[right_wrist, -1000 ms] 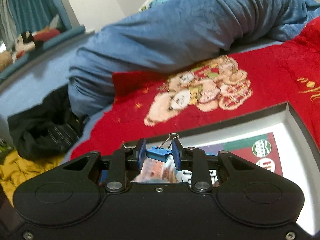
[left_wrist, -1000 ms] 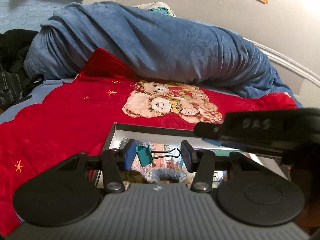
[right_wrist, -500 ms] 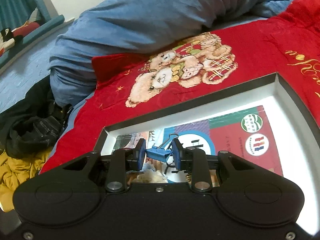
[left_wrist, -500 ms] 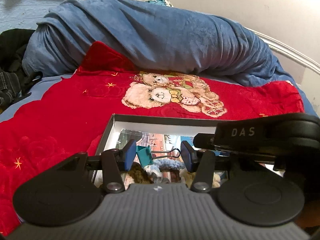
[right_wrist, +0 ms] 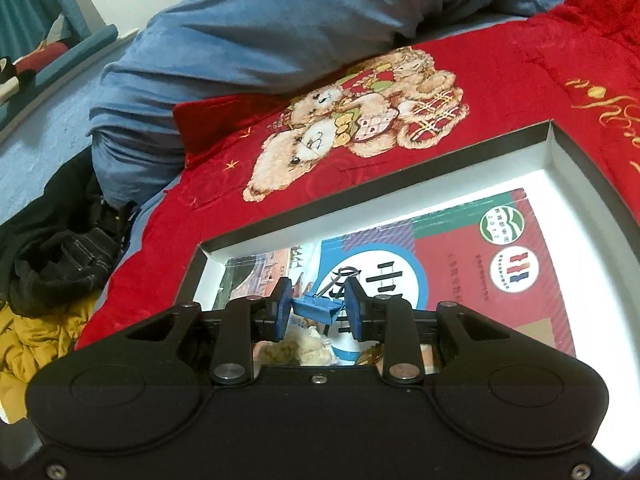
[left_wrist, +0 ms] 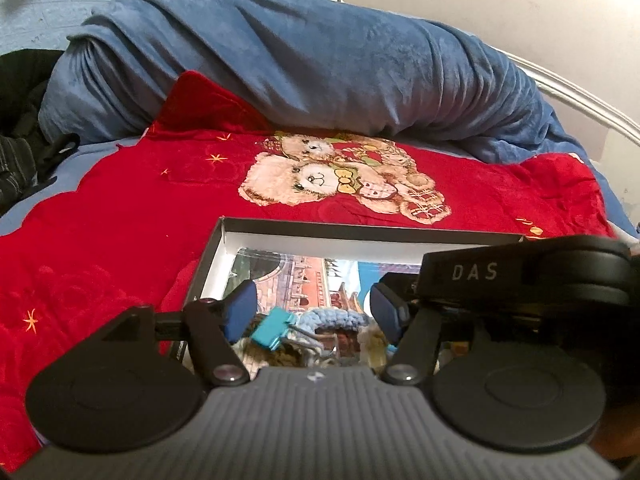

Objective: Organize objects

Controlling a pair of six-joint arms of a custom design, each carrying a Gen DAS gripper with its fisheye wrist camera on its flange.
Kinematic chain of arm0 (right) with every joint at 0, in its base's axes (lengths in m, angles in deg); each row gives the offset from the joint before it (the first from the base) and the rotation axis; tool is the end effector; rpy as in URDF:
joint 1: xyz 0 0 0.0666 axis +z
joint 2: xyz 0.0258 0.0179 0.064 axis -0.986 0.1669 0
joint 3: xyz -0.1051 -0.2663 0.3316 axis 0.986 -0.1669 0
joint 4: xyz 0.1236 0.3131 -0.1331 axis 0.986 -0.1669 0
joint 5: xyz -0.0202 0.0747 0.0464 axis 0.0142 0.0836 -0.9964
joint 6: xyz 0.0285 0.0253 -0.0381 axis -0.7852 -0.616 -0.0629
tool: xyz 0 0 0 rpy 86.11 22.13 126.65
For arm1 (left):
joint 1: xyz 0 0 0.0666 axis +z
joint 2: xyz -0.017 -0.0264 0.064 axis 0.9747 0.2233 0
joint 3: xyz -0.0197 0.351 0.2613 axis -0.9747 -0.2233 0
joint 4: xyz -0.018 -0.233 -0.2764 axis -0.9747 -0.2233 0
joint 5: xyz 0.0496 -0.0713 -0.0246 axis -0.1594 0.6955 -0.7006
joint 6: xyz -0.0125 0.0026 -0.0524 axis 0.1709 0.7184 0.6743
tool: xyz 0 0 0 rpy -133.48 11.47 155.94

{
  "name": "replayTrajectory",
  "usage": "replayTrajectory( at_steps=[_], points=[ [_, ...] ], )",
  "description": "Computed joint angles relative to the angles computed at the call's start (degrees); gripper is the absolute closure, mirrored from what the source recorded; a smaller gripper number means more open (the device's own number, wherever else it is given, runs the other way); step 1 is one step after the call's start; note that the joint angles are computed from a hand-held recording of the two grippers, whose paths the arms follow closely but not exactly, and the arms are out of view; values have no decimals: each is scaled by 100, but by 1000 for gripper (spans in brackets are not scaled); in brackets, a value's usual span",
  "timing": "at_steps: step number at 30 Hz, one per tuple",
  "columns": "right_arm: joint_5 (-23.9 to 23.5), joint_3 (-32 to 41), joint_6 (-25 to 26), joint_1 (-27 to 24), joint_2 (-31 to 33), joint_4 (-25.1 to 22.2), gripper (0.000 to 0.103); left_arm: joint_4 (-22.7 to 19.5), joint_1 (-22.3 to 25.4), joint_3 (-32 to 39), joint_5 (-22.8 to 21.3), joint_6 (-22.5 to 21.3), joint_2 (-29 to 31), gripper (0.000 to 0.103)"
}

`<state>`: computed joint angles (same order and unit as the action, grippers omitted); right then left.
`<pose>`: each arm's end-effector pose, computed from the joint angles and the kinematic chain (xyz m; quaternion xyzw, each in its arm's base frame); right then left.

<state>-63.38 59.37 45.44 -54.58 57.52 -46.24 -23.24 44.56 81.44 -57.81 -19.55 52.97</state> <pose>0.5052 0.2581 0.3542 -0.1303 0.8830 0.3139 0.3237 0.3719 -0.2113 0.3620 -0.1682 0.8509 0.0236 0.4971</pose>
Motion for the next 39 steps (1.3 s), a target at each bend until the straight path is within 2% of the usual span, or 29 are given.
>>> replayTrajectory(
  at_steps=[3, 6, 12, 14, 15, 17, 18, 22, 27, 31, 34, 39],
  points=[
    [46, -3, -11, 1, 18, -7, 73, -123, 5, 54, -50, 11, 52, 21],
    [0, -33, -112, -21, 23, 37, 73, -201, 7, 72, -48, 92, 60, 19],
    [-42, -77, -291, -46, -20, 166, 56, -214, 58, 47, 28, 146, -56, 14],
    [-8, -75, -317, -49, -51, 171, 42, -192, 78, 25, 50, 181, -113, 12],
    [10, -101, -334, -51, -83, 222, 39, -196, 85, 16, 53, 196, -139, 11],
    [-25, -159, -392, -59, -163, 332, 23, -232, 87, 16, 7, 225, -182, 10],
    [-46, -211, -441, -62, -223, 445, 20, -221, 85, 4, -19, 206, -214, 9],
    [67, -371, -486, -44, -515, 740, 15, 12, 72, -80, -39, 4, -356, 8],
    [584, -964, -357, 69, -1244, 1127, 7, 366, -8, -188, -128, -362, -520, 3],
    [801, -1250, -646, 44, -1742, 1058, 5, 181, -70, -130, -110, -110, -650, 1],
    [877, -1284, -739, -4, -2048, 672, 5, 7, -163, -105, -98, -16, -818, 0],
    [866, -1459, -829, -141, -2637, 320, 3, -383, -447, -39, -190, -129, -1138, 0]
  ],
)
